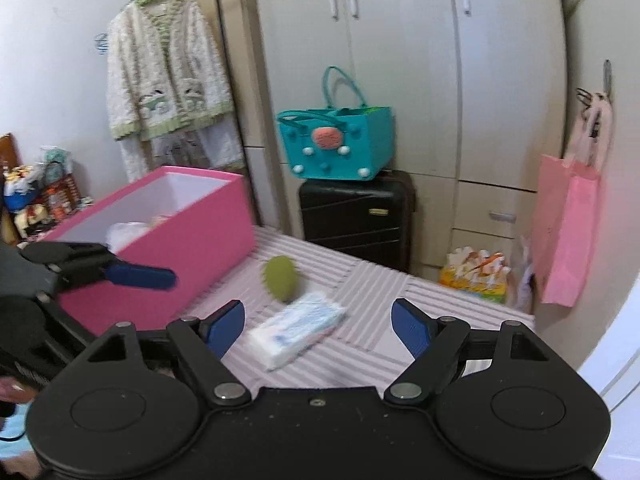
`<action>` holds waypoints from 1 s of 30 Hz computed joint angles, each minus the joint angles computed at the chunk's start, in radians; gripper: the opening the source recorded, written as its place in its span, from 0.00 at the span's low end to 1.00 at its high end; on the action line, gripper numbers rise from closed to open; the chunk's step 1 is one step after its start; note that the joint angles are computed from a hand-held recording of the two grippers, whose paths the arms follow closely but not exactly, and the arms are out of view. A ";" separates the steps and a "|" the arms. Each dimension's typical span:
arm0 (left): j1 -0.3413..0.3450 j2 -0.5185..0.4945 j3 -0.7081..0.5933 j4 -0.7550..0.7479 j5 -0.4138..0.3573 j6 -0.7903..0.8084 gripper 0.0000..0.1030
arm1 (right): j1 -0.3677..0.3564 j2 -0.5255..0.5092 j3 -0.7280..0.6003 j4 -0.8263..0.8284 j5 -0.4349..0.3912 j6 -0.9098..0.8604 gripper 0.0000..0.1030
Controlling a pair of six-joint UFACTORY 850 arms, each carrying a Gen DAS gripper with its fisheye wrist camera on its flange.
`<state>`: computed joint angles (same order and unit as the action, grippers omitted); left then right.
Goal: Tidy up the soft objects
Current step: 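Close the left tool on the green sponge while the right tool closes on the white wrapped packet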
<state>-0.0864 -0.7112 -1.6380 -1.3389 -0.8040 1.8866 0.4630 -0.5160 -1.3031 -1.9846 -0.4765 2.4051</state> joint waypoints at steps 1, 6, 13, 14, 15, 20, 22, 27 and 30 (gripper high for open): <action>-0.007 -0.004 -0.006 -0.012 0.026 -0.003 0.82 | -0.009 -0.003 0.005 -0.017 -0.002 0.019 0.82; -0.044 -0.060 -0.105 0.052 0.141 -0.185 0.73 | -0.044 -0.025 0.029 -0.234 0.038 0.224 0.82; -0.080 -0.142 -0.230 0.210 0.185 -0.476 0.61 | -0.046 -0.120 -0.077 -0.331 0.122 0.189 0.86; -0.086 -0.146 -0.234 0.221 0.199 -0.489 0.60 | -0.044 -0.132 -0.095 -0.293 0.128 0.125 0.89; -0.092 -0.145 -0.228 0.212 0.222 -0.485 0.59 | -0.042 -0.144 -0.114 -0.257 0.132 0.056 0.89; -0.119 -0.174 -0.267 0.267 0.289 -0.601 0.59 | -0.051 -0.196 -0.183 -0.225 0.164 -0.116 0.92; -0.127 -0.201 -0.311 0.340 0.291 -0.711 0.57 | -0.059 -0.209 -0.200 -0.246 0.190 -0.134 0.92; -0.144 -0.243 -0.371 0.425 0.311 -0.845 0.55 | -0.084 -0.238 -0.243 -0.256 0.261 -0.183 0.92; -0.156 -0.271 -0.410 0.535 0.342 -0.982 0.54 | -0.100 -0.243 -0.244 -0.434 0.279 -0.021 0.94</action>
<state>-0.2427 -0.9825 -2.0480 -0.8039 -0.4621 0.9044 0.3626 -0.7594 -1.5467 -2.4188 -0.1977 2.3837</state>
